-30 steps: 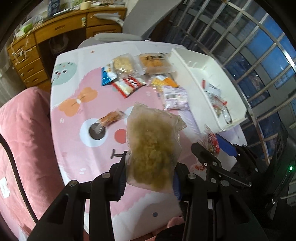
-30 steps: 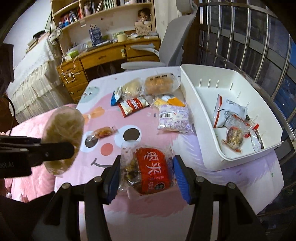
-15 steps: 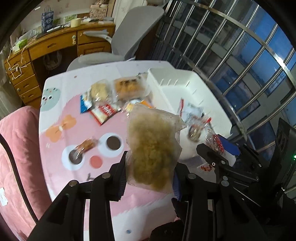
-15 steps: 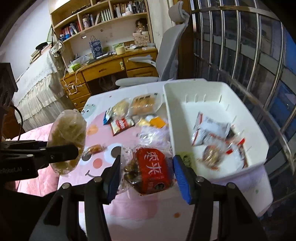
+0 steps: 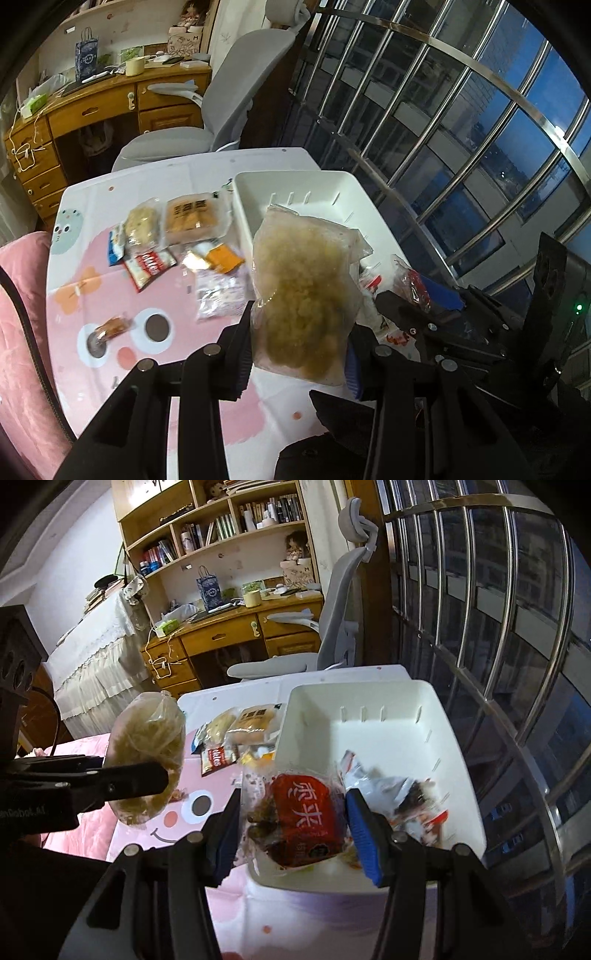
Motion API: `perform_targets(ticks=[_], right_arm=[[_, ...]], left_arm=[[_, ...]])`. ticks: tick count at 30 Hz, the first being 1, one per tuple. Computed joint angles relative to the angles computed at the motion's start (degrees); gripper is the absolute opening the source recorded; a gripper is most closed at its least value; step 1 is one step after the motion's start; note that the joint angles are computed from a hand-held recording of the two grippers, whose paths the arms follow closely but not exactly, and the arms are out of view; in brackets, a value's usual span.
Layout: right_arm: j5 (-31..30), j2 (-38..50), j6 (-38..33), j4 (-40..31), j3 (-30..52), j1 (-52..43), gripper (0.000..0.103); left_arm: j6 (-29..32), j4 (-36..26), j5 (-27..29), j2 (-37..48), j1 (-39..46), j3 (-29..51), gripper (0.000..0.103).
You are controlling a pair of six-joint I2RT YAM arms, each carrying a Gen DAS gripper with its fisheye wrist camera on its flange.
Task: Organize snacks
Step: 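Carry both packets into the white tray and open both tools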
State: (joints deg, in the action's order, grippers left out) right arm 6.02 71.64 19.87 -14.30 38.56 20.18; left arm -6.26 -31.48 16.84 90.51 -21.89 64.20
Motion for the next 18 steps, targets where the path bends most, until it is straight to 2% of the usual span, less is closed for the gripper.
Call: perform_targets(ticks=[8, 14, 16, 17, 18], right_arm=[[-12.7, -1.1, -13.7, 0.4, -0.5, -14.1, 0.055], [-17.9, 0.1, -20.5, -0.5, 0.5, -20.8, 0.055], [-19.2, 0.8, -22.3, -0.8, 0.9, -22.7, 0.056], [-19.6, 1.2, -23.2, -1.0, 1.2, -23.5, 0.058], [-19.7, 1.6, -23.7, -1.2, 1.5, -23.9, 0.06]], left_arm=[[-8.4, 4.3, -3.9, 4.7, -7.7, 3.2, 0.039], [-12.8, 6.3, -6.1, 6.9, -11.5, 4.6, 0.039], [-14.2, 6.1, -7.4, 7.9, -12.3, 5.5, 0.053], [-14.9, 5.7, -8.1, 8.4, -12.8, 6.0, 0.068], [-15.6, 5.6, -8.7, 8.7, -13.2, 6.1, 0.072]])
